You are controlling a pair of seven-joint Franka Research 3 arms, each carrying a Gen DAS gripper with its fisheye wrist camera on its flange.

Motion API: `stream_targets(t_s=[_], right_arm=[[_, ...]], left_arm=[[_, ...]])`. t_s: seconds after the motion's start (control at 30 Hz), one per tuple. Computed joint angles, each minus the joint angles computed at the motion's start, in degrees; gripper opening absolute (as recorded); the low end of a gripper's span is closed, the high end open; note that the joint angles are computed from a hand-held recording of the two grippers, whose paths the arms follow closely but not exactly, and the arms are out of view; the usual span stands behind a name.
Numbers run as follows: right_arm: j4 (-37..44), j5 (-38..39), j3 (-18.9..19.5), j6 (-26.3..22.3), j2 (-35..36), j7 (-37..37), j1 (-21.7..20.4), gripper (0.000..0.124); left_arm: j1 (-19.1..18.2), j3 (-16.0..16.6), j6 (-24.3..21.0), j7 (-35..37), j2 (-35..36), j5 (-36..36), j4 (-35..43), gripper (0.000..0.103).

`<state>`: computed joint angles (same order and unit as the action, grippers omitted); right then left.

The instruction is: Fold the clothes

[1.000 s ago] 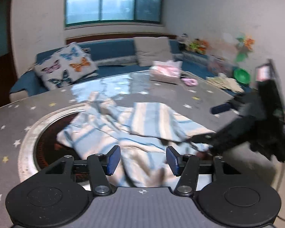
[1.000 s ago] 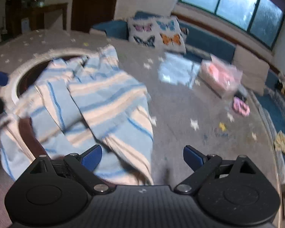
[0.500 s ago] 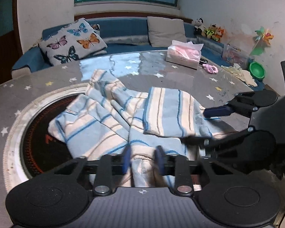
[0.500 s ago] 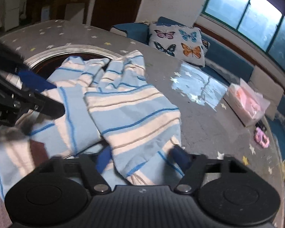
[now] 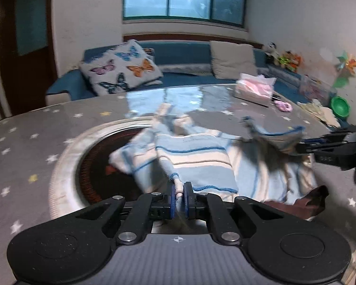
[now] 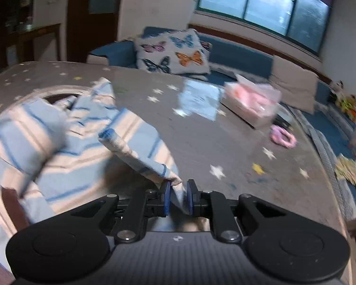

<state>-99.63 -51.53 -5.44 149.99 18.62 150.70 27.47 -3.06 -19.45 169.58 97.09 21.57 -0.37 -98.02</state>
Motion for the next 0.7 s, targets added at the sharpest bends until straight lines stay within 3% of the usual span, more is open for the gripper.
stream_targets(t_s=[0.27,0.43,0.5,0.7], right_arm=[[-8.63,-0.54,0.81,-2.48,-5.33,9.58,-1.81,0.014],[-13.76,-2.28,3.08,-2.73,-9.06,12.83,-3.26,0.032],[-14.56,-2.6,4.11,-4.31,-10.09,14.07,-3.6,0.036],[-15.29,-4.29,6.3,-3.98,-11.32,13.09,-4.75,0.05]], left_arm=[[-5.79,13.45,3.38,-21.1,-9.1,12.74,-11.86,0.007],[-2.01,11.76,2.84,-23.58,-14.8,13.74,-19.11,0.006],[-0.71,10.48,2.19,-20.37,-17.05,11.91,-21.95,0.007],[-0.51,10.65,0.48,-18.13,-19.75,10.32,-24.48,0.014]])
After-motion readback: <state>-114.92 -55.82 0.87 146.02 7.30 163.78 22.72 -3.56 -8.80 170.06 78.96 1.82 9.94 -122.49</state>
